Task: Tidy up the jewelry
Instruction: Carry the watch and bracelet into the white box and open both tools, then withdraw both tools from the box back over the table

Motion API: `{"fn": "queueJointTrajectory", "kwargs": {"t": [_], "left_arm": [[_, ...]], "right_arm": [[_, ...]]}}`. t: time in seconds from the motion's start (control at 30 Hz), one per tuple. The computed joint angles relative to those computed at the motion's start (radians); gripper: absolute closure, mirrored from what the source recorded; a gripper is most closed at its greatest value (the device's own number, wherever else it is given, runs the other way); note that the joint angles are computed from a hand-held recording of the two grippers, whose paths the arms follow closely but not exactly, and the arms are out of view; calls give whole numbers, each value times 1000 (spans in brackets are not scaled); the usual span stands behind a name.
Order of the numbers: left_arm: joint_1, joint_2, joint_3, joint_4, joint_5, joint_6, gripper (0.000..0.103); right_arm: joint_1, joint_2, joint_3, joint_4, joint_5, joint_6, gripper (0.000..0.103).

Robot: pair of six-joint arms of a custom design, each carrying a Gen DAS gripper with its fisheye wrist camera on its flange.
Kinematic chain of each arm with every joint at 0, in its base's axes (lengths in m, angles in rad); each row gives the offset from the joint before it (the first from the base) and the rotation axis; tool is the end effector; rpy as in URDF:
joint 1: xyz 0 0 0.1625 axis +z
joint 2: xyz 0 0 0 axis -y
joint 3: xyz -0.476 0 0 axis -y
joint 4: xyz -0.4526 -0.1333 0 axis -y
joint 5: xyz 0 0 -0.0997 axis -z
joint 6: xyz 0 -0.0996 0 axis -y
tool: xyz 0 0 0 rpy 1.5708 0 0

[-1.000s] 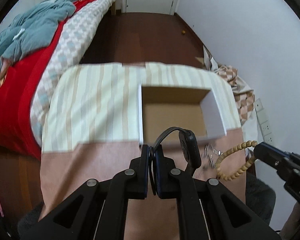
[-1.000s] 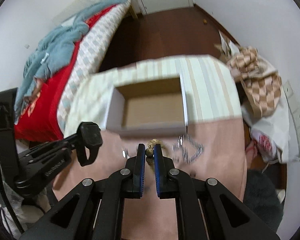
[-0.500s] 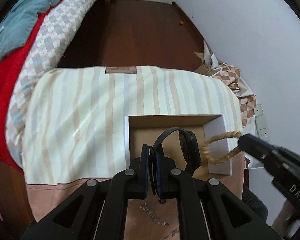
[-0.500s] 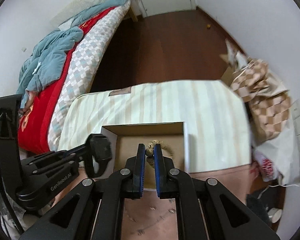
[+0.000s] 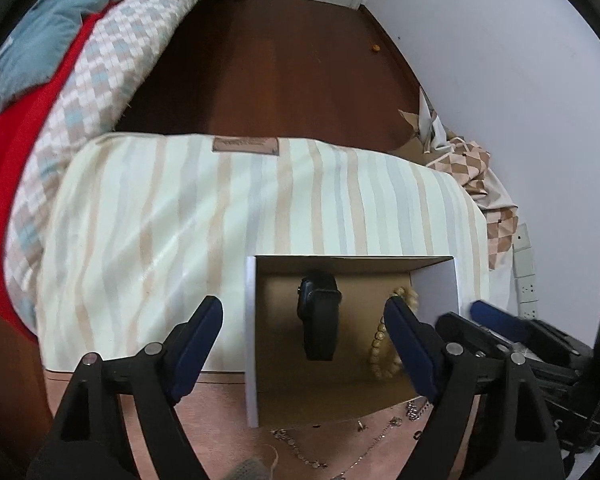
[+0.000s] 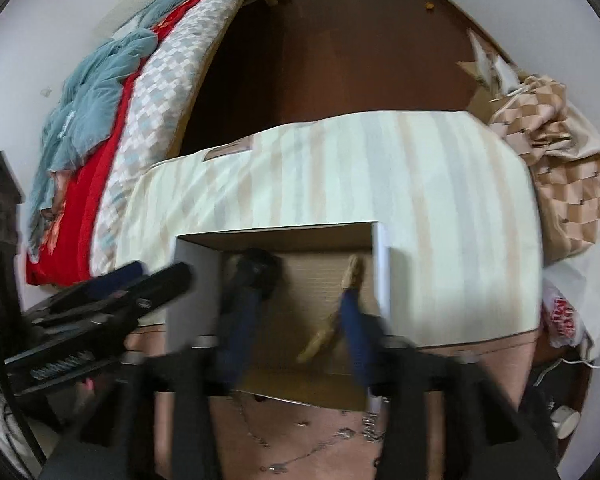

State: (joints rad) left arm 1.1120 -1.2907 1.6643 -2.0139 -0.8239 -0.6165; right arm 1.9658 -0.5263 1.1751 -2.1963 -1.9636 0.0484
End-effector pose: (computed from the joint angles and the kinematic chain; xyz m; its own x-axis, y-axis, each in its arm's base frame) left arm -0.1110 -0.6785 0.3888 -0.8093 -0.2865 -0.5128 -0.0320 0.8932 -0.4485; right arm 0.4225 -0.7661 0.0338 -0.8669 -0.3187 0.3834 -0.3432 0.9393 0.0047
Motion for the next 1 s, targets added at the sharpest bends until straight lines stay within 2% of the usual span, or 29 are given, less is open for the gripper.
{"fn": "queueJointTrajectory", "kwargs": {"t": [0.07, 0.1, 0.17, 0.23, 0.3, 0.43, 0.67, 1.0], "left_arm": [[-10, -8, 5, 19, 34, -20, 11], [-17, -14, 12, 24, 54, -28, 3], [-30, -24, 26, 36, 100, -43, 1], [-51, -39, 52, 59, 172, -65, 1], [-62, -50, 72, 74, 213, -84, 1], [-86, -76, 116, 132, 291, -138, 0], [-123, -117, 149, 222, 321, -235, 0], [-247, -216, 197, 435, 397, -444, 0]], "right_arm": [[5, -12, 17, -17, -22, -8, 27], [11, -15, 23, -20, -51, -9, 23], [26, -24, 46, -45, -123, -31, 9], [42, -29, 71, -71, -212, -53, 5], [51, -33, 97, -91, -271, -62, 5], [55, -50, 141, -121, -304, -61, 3], [79, -83, 207, -184, -334, -73, 2], [142, -177, 313, -291, -357, -92, 2]]}}
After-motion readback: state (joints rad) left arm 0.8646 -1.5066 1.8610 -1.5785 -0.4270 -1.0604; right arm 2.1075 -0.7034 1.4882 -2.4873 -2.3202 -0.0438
